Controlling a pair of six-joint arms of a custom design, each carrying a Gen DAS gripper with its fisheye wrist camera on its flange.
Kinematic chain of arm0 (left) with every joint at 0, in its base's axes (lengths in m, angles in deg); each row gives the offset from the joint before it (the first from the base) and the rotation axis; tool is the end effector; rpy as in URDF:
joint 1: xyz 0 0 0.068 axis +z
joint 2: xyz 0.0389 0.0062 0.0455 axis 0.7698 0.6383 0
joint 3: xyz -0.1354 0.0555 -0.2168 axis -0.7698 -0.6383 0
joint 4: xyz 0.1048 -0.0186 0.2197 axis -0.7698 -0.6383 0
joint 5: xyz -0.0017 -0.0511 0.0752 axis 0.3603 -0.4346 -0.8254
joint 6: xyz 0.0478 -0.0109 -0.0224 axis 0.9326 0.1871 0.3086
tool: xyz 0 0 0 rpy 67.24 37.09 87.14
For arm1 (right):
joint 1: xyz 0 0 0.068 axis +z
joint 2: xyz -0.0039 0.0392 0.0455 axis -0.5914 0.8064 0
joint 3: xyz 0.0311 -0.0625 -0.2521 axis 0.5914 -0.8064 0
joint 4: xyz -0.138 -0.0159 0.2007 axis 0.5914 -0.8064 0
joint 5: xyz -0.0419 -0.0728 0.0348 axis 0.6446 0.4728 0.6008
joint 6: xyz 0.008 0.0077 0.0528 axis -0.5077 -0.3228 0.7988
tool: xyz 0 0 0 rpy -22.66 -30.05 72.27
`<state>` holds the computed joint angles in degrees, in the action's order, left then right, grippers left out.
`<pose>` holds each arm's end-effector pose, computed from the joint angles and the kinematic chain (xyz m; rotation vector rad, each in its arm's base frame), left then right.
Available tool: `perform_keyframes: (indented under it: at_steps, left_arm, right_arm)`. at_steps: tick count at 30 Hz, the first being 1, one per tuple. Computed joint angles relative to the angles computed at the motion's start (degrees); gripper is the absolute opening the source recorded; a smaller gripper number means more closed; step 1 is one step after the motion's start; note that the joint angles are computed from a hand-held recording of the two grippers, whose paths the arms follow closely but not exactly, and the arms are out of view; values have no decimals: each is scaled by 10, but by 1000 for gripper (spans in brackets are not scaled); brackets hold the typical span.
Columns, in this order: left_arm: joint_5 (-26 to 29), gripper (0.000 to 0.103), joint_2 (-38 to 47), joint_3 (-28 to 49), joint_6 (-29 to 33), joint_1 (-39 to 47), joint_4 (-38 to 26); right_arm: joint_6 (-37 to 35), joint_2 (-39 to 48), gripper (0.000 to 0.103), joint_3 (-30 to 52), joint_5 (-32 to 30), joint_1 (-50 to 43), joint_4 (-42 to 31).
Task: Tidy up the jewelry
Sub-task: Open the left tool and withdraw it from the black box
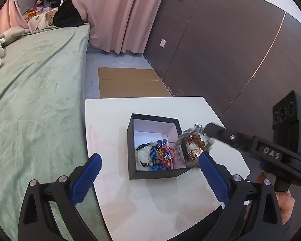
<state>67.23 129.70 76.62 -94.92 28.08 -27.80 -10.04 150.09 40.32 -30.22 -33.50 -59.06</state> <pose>0.2153 -0.0950 0.3393 0.2524 2.4152 -0.5140 0.2106 0.0293 0.3142 0.0605 2.3099 0.8611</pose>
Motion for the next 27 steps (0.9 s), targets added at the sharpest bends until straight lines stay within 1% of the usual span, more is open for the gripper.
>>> perform_keyframes:
  at_steps: [1, 2, 4, 6, 7, 11, 13, 19, 20, 22, 25, 27]
  left_arm:
    - [1, 94, -1, -1, 0, 2, -1]
    - [2, 94, -1, -2, 1, 3, -1]
    - [-2, 94, -1, -1, 0, 1, -2]
    - [-5, 94, 1, 0, -2, -2, -1]
    - [-6, 94, 2, 0, -4, -3, 0]
    - [-17, 94, 1, -5, -14, -16, 9]
    - [-20, 94, 3, -5, -19, -25, 13]
    - [-41, 94, 13, -2, -35, -73, 22]
    - [-44, 94, 16, 0, -37, -80, 23]
    - [-50, 94, 23, 4, -41, -95, 25]
    - [-60, 94, 34, 11, -49, -115, 28]
    - [-64, 94, 43, 16, -55, -127, 30]
  right_arm:
    - [-3, 0, 33, 2, 9, 5, -7]
    - [-5, -5, 39, 3, 27, 12, -14]
    - [-12, -20, 66, 4, 48, 14, -22]
    - [-19, -37, 75, 0, 56, 8, -25]
    - [-27, -46, 77, 1, 58, 1, -31]
    - [-58, -55, 78, 2, 49, -35, -58]
    - [-74, -60, 81, 3, 48, -52, -72]
    - [-132, -71, 85, 8, 16, -139, -108]
    - [-136, -75, 87, 6, 16, -148, -111]
    - [-144, -80, 93, 3, 14, -170, -112]
    - [-169, -80, 97, 5, -17, -220, -127]
    - [-185, -80, 98, 5, -38, -255, -137]
